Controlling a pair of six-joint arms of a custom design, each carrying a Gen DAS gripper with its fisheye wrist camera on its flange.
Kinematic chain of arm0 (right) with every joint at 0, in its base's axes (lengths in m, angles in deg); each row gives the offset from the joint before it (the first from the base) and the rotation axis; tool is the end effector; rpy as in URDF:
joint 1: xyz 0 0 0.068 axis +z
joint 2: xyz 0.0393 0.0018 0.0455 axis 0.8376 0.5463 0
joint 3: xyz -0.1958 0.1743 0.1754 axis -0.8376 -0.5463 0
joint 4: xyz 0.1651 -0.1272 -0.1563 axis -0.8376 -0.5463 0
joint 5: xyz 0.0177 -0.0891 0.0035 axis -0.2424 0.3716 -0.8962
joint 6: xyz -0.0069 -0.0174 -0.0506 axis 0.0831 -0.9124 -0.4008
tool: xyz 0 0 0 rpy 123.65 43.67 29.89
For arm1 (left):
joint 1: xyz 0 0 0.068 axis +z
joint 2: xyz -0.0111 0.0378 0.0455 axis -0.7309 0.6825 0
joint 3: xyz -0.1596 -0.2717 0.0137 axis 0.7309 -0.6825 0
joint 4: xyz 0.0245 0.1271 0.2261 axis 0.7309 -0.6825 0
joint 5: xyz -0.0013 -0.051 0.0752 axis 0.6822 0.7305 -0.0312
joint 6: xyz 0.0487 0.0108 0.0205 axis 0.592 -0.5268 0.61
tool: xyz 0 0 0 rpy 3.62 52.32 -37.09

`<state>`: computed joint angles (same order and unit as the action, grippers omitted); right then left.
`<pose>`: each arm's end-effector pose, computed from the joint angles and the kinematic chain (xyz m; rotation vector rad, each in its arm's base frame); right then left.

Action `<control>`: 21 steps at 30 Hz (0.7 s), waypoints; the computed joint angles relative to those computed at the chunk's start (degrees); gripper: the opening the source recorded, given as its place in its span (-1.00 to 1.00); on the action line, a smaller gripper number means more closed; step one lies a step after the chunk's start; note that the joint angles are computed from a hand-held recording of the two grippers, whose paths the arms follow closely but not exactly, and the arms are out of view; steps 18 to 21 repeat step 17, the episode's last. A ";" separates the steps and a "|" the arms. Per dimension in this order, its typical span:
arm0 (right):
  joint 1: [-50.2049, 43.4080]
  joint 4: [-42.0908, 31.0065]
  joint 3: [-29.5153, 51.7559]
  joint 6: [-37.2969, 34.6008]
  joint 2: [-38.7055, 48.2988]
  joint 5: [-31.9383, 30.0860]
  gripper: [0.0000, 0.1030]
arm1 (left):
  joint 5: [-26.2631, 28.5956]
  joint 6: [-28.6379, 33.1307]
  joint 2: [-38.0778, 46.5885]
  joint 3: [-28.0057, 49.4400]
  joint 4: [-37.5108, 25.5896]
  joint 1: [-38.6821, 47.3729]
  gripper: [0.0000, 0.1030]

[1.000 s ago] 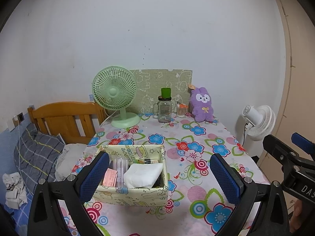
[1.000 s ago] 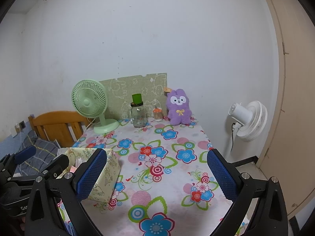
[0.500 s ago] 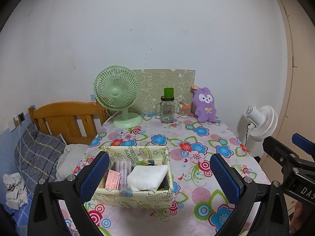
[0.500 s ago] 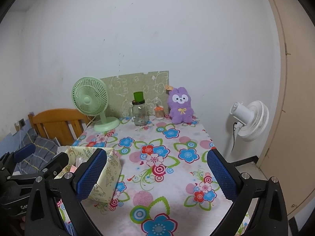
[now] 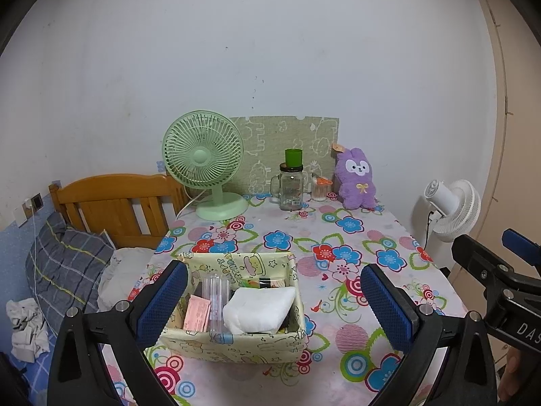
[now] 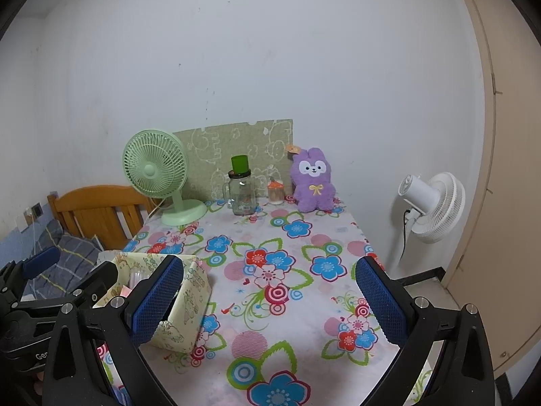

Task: Organize soft objects

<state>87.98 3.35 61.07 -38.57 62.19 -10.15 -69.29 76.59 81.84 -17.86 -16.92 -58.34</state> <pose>0.3042 0.1726 0.2147 -0.1156 1.9812 0.2526 0.2858 -0.0468 0.2223 -0.1267 2.0406 0.0901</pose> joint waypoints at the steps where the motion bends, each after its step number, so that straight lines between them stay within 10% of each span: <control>1: -0.02 0.03 0.02 -0.03 0.02 -0.04 0.99 | 0.00 0.08 0.01 0.01 -0.01 0.03 1.00; 21: -0.41 -0.09 0.79 0.38 1.30 -0.21 0.99 | 0.32 0.36 1.58 1.69 -0.76 0.08 1.00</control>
